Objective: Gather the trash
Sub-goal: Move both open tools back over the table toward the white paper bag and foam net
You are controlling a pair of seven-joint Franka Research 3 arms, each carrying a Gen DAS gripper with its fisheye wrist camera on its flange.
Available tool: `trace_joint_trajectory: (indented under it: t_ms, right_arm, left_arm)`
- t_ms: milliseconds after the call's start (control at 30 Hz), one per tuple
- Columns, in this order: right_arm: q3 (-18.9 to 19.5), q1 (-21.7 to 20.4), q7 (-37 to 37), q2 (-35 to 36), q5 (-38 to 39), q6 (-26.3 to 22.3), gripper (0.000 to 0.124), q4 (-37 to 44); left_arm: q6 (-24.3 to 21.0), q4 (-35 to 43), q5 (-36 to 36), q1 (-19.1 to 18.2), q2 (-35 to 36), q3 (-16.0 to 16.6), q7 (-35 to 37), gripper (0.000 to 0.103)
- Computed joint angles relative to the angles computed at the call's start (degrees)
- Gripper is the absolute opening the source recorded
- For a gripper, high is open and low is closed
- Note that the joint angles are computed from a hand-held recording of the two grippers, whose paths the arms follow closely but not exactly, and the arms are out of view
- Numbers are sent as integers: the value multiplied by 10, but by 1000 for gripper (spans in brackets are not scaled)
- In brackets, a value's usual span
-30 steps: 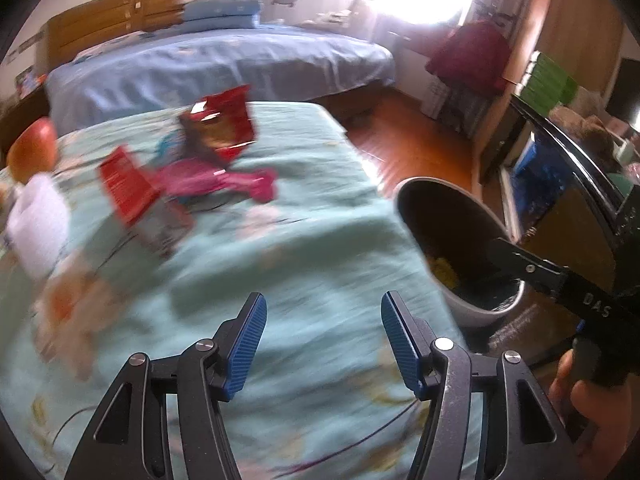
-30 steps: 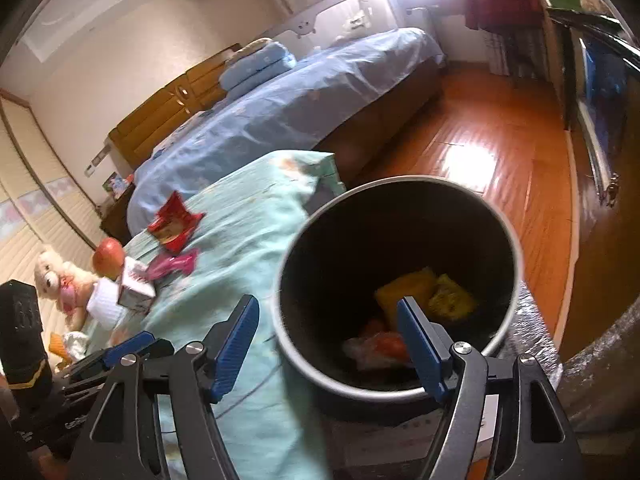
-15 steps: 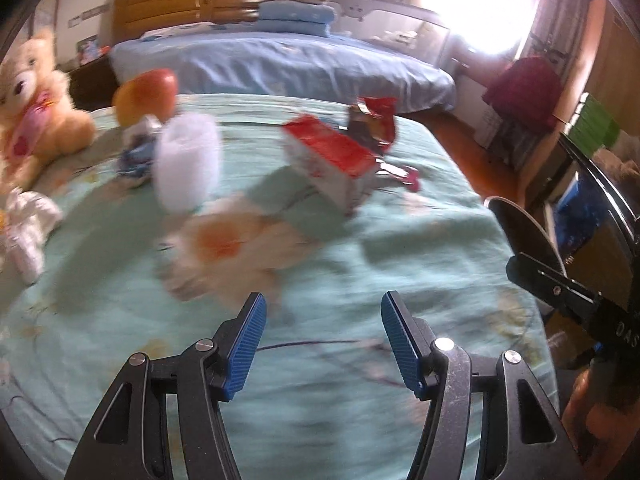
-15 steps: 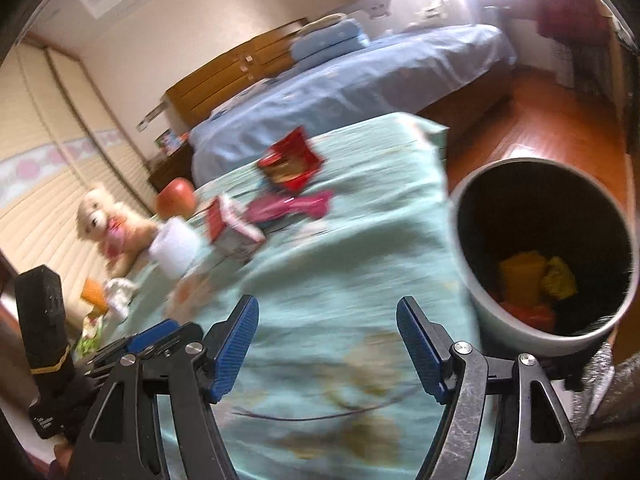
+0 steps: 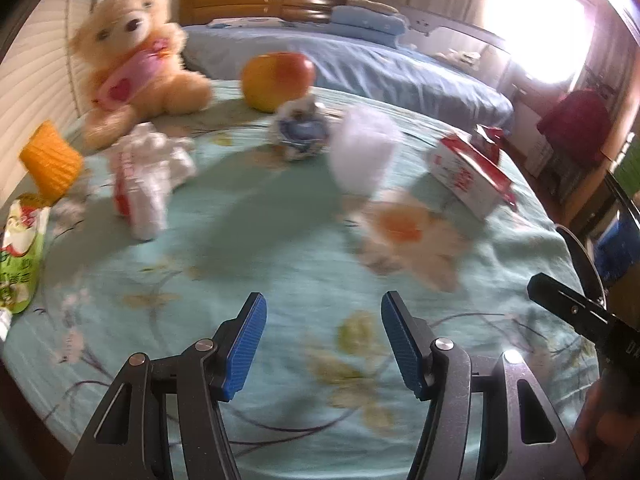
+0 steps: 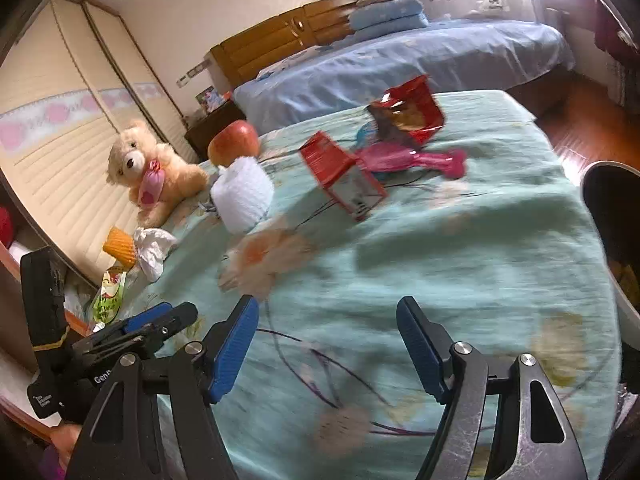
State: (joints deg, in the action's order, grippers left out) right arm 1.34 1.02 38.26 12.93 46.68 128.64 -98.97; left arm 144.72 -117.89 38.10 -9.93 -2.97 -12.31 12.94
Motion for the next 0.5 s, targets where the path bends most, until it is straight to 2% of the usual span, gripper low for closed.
trace_joint_trajectory:
  t_ms: [300,500]
  right_arm:
    - [13,22,2,11,-14,1,73,6]
    - [25,41,9,29,-26,8,73,25]
  left_arm:
    - [-14,-59,-1,23,-59,2,-30,59]
    - [-22,-71,-4,40,-71,3,-36,61]
